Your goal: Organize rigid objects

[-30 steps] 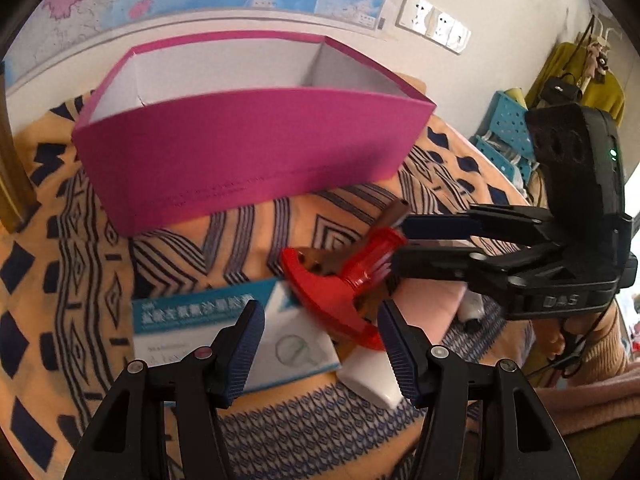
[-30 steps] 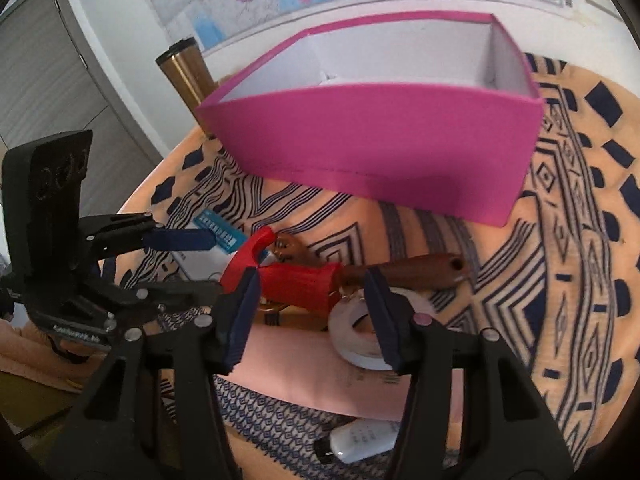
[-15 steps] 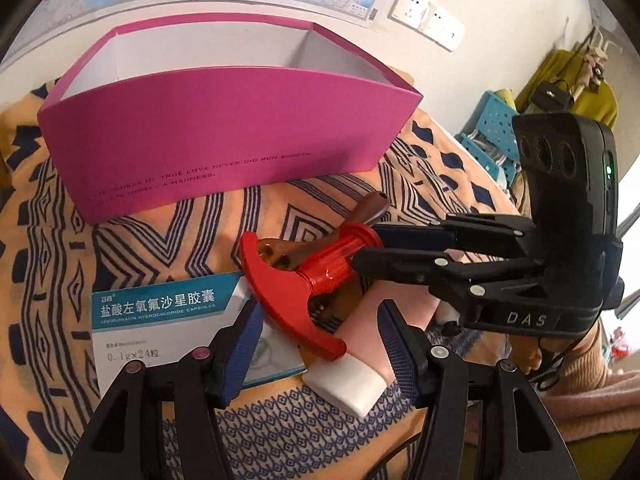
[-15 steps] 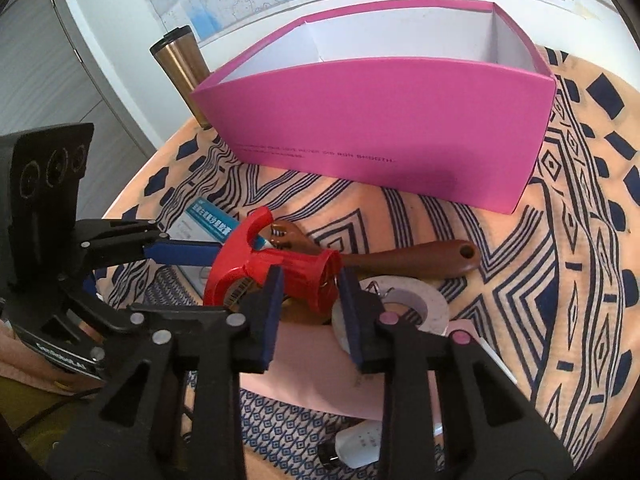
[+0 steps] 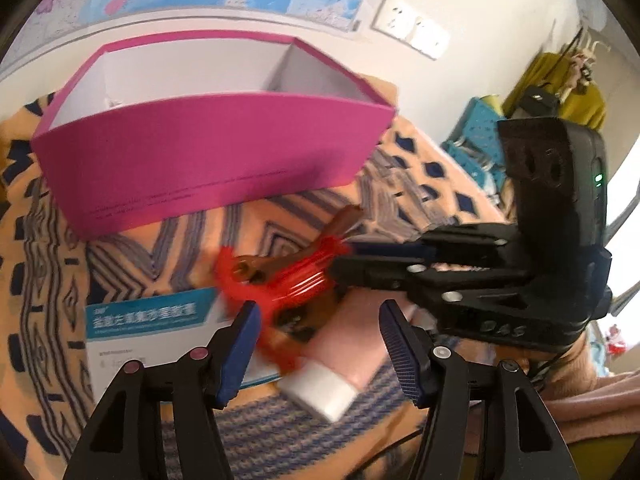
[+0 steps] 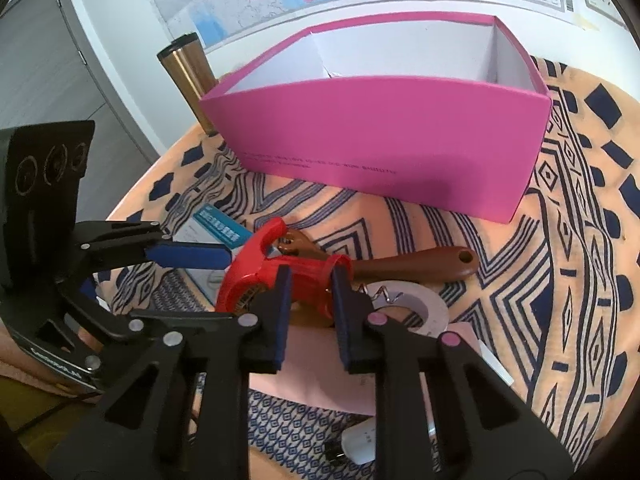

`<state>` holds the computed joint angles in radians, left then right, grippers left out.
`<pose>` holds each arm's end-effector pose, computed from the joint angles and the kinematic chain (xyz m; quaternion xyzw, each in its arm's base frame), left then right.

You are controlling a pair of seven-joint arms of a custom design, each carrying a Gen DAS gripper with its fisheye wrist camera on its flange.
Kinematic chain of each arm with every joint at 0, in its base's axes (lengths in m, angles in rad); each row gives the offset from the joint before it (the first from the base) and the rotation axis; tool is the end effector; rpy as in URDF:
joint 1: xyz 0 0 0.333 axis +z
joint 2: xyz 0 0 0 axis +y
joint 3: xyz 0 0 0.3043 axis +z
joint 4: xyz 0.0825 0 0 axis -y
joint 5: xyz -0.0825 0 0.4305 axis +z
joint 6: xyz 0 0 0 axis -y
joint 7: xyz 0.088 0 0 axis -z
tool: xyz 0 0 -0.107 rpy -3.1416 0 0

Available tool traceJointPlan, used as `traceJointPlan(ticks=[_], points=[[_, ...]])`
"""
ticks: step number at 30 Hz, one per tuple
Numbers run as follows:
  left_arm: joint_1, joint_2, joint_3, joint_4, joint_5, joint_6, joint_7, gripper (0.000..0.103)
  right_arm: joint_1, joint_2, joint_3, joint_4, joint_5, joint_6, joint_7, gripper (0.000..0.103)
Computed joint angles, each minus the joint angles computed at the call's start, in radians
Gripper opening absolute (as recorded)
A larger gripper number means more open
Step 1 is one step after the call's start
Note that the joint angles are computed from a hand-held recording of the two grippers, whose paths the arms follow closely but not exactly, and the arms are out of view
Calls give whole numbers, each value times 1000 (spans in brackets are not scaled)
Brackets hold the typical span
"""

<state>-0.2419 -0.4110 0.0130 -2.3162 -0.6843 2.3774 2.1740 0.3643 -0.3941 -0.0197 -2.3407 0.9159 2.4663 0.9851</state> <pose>0.5007 -0.1230 0.5285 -0.4995 0.7881 -0.3591 0.0211 0.4895 0.1735 0.5145 -0.7390 0.5219 0.0413 0.4241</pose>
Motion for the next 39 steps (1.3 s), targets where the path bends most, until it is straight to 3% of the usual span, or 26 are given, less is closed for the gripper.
traceJointPlan(ticks=[3, 10, 12, 15, 20, 25, 30, 31, 34, 36, 39], points=[[3, -6, -27, -8, 47, 43, -17, 59, 9, -10, 3, -2, 12, 10, -29, 9], [24, -39, 8, -40, 86, 56, -64, 59, 6, -4, -3, -4, 3, 10, 2, 9], [26, -35, 23, -41, 91, 29, -72, 59, 6, -2, -13, -3, 20, -9, 9, 10], [30, -23, 25, -42, 91, 5, -79, 59, 4, 3, -18, -1, 48, -24, 8, 21], [12, -2, 27, -29, 42, 0, -39, 59, 4, 19, -2, 11, 43, -31, -7, 21], [17, -3, 6, -27, 45, 12, -45, 59, 1, 15, 21, 9, 7, 19, 14, 21], [3, -14, 18, -19, 13, 13, -29, 58, 11, -8, 11, -1, 15, 45, 8, 17], [-6, -19, 23, -15, -7, 10, -9, 58, 16, -9, 6, 1, 22, 42, 1, 10], [-9, -47, -7, -29, 23, 83, 5, 58, 28, -10, 6, 11, 40, 37, -23, 8], [-19, -46, -3, -26, 35, 99, 3, 57, 19, -4, 28, 18, -9, 69, 5, 7], [-12, -55, 7, -40, 54, 131, -23, 57, 26, 8, 9, 24, 12, 59, 9, 7]])
